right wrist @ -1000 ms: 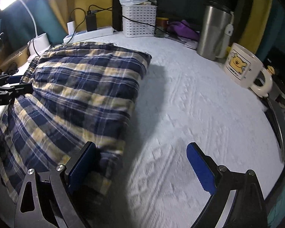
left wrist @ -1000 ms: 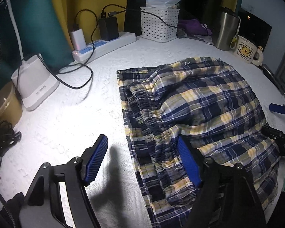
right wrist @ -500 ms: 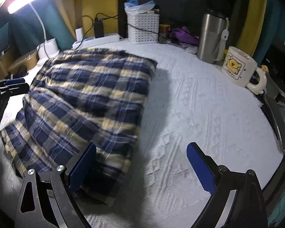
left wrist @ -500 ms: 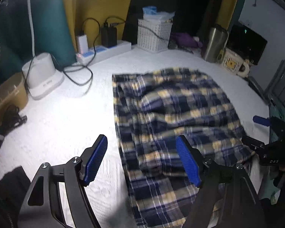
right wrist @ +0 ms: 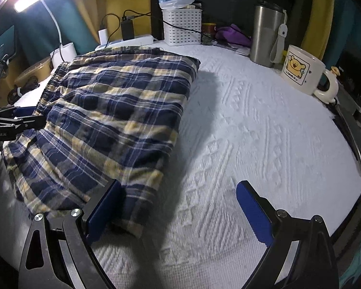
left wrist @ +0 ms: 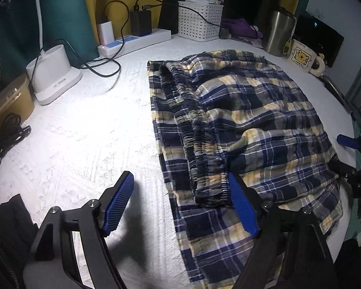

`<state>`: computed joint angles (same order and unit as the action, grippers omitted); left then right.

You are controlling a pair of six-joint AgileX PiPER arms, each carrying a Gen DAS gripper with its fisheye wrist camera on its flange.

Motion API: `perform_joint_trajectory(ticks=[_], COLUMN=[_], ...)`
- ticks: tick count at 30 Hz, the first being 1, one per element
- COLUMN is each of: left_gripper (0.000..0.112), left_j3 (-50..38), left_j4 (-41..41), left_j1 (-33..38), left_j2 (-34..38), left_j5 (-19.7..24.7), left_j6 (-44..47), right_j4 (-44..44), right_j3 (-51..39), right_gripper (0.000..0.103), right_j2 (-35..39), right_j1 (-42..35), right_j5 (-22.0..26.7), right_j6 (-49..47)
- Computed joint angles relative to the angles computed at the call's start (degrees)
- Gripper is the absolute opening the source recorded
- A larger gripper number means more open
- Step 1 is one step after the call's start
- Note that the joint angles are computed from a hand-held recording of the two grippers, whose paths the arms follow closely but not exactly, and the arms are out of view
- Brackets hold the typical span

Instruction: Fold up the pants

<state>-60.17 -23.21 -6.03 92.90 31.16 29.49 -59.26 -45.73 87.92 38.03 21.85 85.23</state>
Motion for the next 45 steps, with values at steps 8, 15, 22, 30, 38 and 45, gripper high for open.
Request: perform_joint_trajectory(ticks=[8, 15, 22, 30, 38, 45], left_gripper=[0.080, 0.080, 0.080, 0.080, 0.080, 0.080], left_j3=[-1.8, -4.9, -11.3, -19.3, -25.2, -29.3], left_j4=[7.3, 6.8, 3.4, 2.4, 3.9, 5.5], left_j1=[-1.1, 0.3, -0.8, -2.0, -2.3, -1.5], left_j2=[-2.4, -5.6, -1.1, 5.7, 12.6, 18.4], left_j5=[3.3, 6.3, 7.5, 8.9, 9.6, 10.1], left_j6=[-6.5, -6.1, -5.9, -6.0, -7.4, -9.1], right_j4=[3.7, 10.2, 17.9, 27.8, 39.3, 46.8], right_j3=[1.1, -0.4, -4.7, -11.3, -19.1, -25.5], right_gripper=[0.097, 0.097, 0.097, 0.097, 0.097, 0.097], right_j2=[-2.1, -3.7, -2.1, 2.6, 10.1, 16.2], right_j1=[-1.0, -4.6, -8.7, -12.3, -14.4, -16.0], right_j5=[-0.7, -2.3, -4.1, -5.3, -5.2, -3.9], right_j6=[-4.7, -13.7, -24.2, -36.1, -49.4, -57.5])
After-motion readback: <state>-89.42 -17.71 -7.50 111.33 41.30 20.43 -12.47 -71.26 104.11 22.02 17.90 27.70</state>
